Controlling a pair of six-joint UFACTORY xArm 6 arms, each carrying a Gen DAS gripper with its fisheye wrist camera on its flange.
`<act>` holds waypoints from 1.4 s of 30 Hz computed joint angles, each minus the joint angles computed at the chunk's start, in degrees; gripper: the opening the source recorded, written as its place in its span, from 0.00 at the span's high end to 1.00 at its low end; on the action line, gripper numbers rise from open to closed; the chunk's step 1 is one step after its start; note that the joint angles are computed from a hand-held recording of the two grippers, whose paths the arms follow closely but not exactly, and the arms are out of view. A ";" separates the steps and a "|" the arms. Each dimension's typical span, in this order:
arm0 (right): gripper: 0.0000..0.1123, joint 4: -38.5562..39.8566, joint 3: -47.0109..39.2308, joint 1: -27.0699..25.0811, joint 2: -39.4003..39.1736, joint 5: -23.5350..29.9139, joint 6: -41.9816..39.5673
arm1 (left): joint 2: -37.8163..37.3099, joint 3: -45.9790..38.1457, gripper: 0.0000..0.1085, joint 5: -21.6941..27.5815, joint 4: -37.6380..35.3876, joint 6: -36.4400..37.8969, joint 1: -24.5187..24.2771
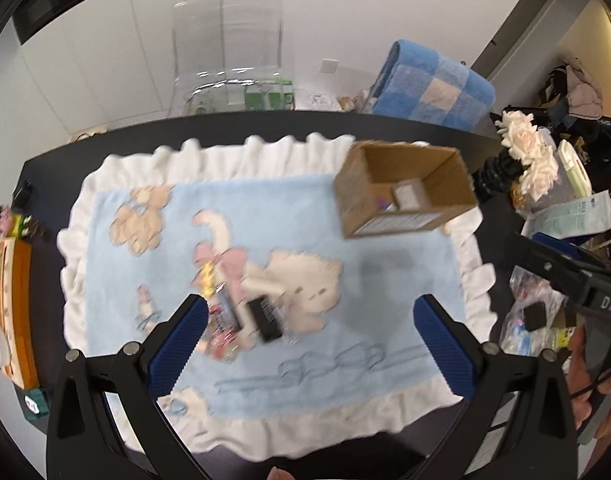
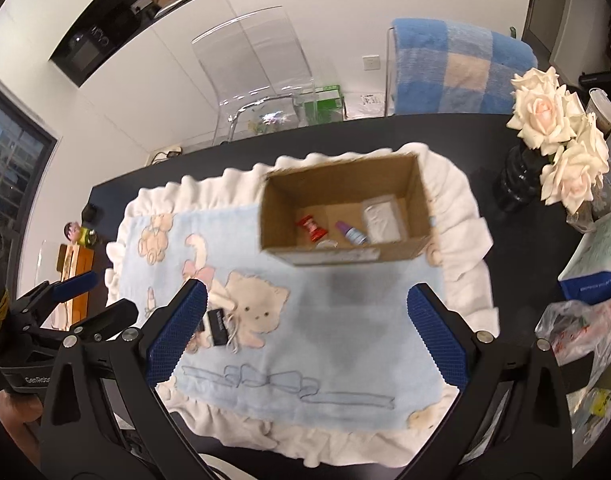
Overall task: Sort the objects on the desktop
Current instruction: 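Move both open tools back over the items on the blanket, then grasp the yellow binder clip with the left tool while the right tool grasps the white USB cable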
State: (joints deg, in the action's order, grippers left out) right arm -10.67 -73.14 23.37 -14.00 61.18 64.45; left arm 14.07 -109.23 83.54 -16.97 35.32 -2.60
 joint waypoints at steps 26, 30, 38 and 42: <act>0.12 0.04 -18.01 15.40 21.38 7.39 12.66 | 1.85 6.19 0.06 -2.95 1.19 12.10 10.52; 0.12 0.98 -17.39 15.03 23.10 5.31 11.58 | 2.12 9.25 0.06 -6.74 3.08 12.92 9.80; 0.18 3.26 -14.47 14.18 26.29 0.23 10.42 | 4.40 14.77 0.31 -12.57 4.97 14.52 9.33; 0.25 4.95 -12.47 13.76 28.18 -3.45 8.90 | 7.43 14.72 0.35 -14.63 6.08 13.38 8.68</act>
